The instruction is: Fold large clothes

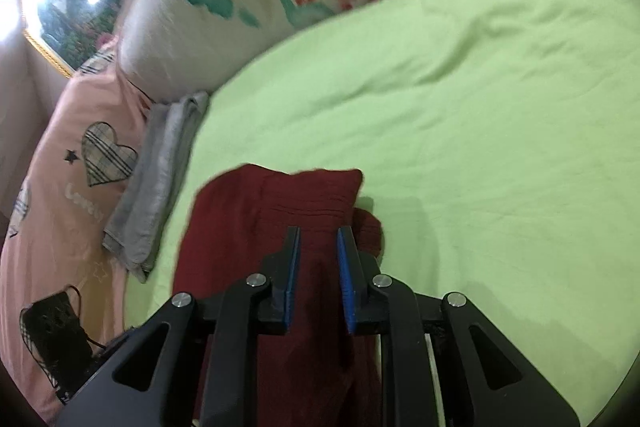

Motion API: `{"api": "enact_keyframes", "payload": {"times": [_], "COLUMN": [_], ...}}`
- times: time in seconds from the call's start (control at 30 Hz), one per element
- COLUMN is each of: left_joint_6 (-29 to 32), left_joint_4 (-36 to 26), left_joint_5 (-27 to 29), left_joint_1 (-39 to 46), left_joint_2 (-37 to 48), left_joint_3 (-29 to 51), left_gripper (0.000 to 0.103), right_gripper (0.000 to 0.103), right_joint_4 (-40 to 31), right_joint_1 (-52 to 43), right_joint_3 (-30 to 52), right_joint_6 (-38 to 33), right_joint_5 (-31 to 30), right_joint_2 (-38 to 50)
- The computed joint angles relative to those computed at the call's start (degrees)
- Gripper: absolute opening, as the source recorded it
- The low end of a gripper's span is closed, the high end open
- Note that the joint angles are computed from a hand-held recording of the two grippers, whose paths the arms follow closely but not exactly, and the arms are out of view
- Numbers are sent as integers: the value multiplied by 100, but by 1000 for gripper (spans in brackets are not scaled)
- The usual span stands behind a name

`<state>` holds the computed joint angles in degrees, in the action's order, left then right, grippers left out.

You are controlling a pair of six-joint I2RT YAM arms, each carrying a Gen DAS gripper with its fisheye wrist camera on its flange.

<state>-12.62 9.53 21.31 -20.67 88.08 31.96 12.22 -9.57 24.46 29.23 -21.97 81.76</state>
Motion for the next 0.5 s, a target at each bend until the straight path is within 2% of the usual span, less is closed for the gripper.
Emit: {"api": "enact_keyframes", "payload": {"times": [0.13,0.23,0.37,0.47,0.5], "left_joint_6": [-204,-135,131,208,248], "left_joint_4": [0,-199,-564,-652,-611], "left_joint_5": [177,227,-620,-1492,-1540], "left_joint_1": [307,344,-284,-951,-1007], "left_joint_2": [-737,-1420,-2200,-2390,-2377], "left_joint_3": [-665,-1096,-1485,-1635,-1662], "left_gripper": [57,57,57,57,57], "right_gripper": [20,20,20,20,20], "right_joint_4": [221,589,986,1183,1218], "right_joint_1": [247,722,1321,1563,1590], "right_joint_3": [-611,-962,-1130,-1148,-1146], "right_joint_6": [407,705,861,963,970], "right_joint_5": [-102,-52,104,165,165], "right_joint_2": [-909,-1115,-841,-631,-598]}}
